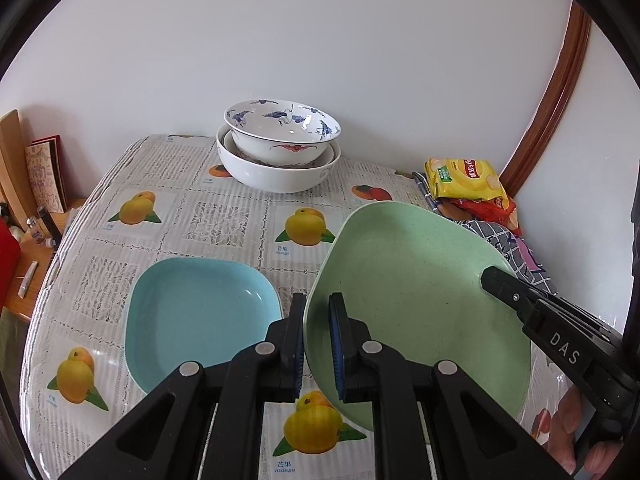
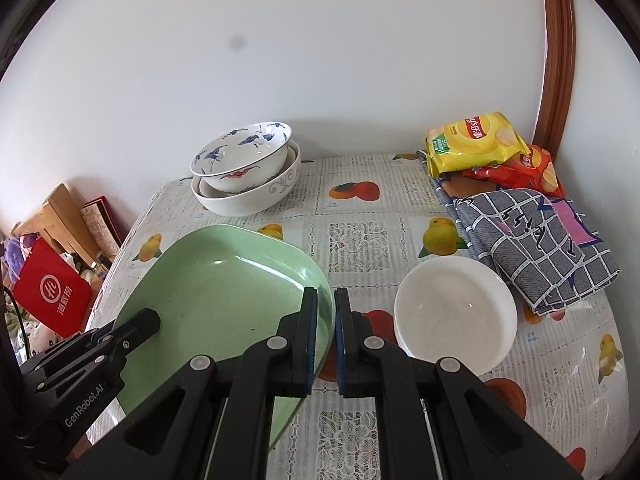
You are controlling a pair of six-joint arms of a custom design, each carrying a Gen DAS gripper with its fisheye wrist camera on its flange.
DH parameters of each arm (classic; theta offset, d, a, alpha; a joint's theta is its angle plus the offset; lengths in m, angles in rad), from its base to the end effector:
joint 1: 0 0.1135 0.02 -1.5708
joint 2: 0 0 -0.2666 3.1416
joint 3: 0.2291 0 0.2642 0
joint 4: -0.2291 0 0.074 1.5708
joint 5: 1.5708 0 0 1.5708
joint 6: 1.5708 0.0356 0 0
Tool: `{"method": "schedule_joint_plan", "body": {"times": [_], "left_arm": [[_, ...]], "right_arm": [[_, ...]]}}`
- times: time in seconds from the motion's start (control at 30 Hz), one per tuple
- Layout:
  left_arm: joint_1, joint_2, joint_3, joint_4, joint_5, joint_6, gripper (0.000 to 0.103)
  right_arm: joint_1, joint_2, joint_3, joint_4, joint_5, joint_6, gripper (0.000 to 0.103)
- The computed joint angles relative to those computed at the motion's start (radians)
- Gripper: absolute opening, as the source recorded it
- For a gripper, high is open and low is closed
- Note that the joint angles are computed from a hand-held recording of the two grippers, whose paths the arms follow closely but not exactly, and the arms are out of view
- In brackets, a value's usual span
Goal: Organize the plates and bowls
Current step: 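Lift the light-green plate with both grippers and carry it over the teal plate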
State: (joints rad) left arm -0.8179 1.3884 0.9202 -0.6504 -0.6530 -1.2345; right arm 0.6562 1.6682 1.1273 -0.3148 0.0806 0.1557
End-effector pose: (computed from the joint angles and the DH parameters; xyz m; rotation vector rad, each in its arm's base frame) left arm 0.2025 -0.1844 0.2211 -0.6679 2.2710 -0.0503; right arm 0.2943 0.2230 0.2151 -0.5688 2.3738 0.2697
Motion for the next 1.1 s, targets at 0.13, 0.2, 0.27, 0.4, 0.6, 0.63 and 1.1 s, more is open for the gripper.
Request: {"method": "schedule_joint_plan", "body": {"times": [0.13,0.2,0.27,0.4,0.6,0.63,1.1], "left_arm": [[-0.005,-0.013,-0.011,-0.006,-0.002,-0.007,0.012],[-0.007,-0.018,-0.013,-0.011,-0.004,-0.010,0.012],[-0.009,-0.022,-0.014,-0.018,-0.006,-0.013,0.012],[-0.013,-0.031,-0.017,-0.027,-0.012,-0.021,0.012],[-0.017,-0.053,-0.034,-0.044,-0.016,-0.040,0.012],[-0.017,-0.058,-0.039,-0.046,-0.015,-0.043,0.012],[-0.004,-0.119,-0.106,-0.059,-0.005,-0.074,0.012]], "right_arm": [[0.011,-0.007,-0.006,0.001,0.008,0.005,0.008],[0.017,-0.008,-0.007,0.000,0.012,0.008,0.008],[0.024,-0.010,-0.010,0.001,0.019,0.011,0.008],[0.035,-0.013,-0.013,0.001,0.026,0.013,0.008],[0.050,-0.001,-0.002,-0.001,0.027,0.017,0.008],[0.054,0.002,-0.002,-0.001,0.028,0.018,0.008],[0.098,0.041,0.005,0.009,0.037,0.029,0.008]]}}
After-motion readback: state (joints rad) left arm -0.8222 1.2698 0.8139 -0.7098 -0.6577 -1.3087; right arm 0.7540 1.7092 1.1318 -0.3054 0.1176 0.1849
